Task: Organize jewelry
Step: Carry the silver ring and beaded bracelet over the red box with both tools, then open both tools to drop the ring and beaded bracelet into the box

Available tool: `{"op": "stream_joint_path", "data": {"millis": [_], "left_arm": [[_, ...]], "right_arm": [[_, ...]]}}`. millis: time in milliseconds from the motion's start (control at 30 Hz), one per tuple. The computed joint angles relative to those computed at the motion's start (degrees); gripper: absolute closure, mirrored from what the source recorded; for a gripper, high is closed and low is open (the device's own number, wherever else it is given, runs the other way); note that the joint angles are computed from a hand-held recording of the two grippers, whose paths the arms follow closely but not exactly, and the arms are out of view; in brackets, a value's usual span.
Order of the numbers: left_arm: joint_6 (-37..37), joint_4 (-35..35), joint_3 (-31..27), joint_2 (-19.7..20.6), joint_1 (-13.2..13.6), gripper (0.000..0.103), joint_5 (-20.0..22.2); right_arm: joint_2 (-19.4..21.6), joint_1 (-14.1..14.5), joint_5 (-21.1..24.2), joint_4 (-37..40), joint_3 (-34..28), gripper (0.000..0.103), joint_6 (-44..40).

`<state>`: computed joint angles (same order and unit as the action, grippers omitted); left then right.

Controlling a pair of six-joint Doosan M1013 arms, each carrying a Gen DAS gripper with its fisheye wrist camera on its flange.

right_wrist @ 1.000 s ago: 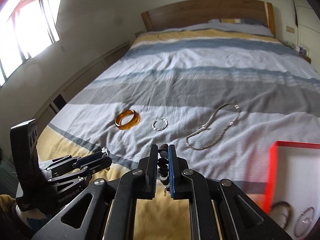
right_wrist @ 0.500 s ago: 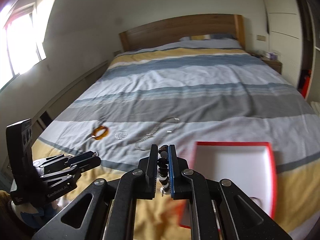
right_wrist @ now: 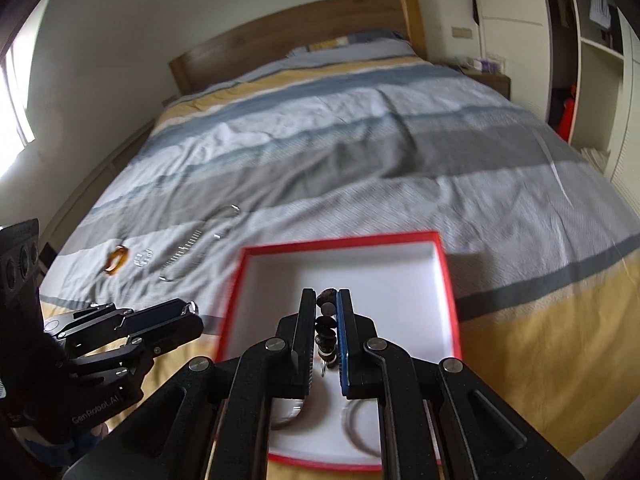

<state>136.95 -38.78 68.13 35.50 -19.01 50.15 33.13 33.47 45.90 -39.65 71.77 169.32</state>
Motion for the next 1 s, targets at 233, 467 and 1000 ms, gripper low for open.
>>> {"op": "stream_joint_path", "data": {"millis": [233,467,1000], "left_arm": [[-2.39,4.32,-2.41,3.15,-2.05,0.084,0.52],[-5.11,7.87,-4.52,5.57,-2.65,0.084,2.22],[-6.18,7.95,-3.94,4.50,-2.01,0.072,2.84]], "right_arm": [[0.79,-1.89,-0.21,2.83,1.96,0.093,-0.77],[1.02,-2.87,-0.11,3.94,3.30,0.093,-0.36],[0.67,-2.05,2.27,3.35,3.45,0.072,2.17]]}}
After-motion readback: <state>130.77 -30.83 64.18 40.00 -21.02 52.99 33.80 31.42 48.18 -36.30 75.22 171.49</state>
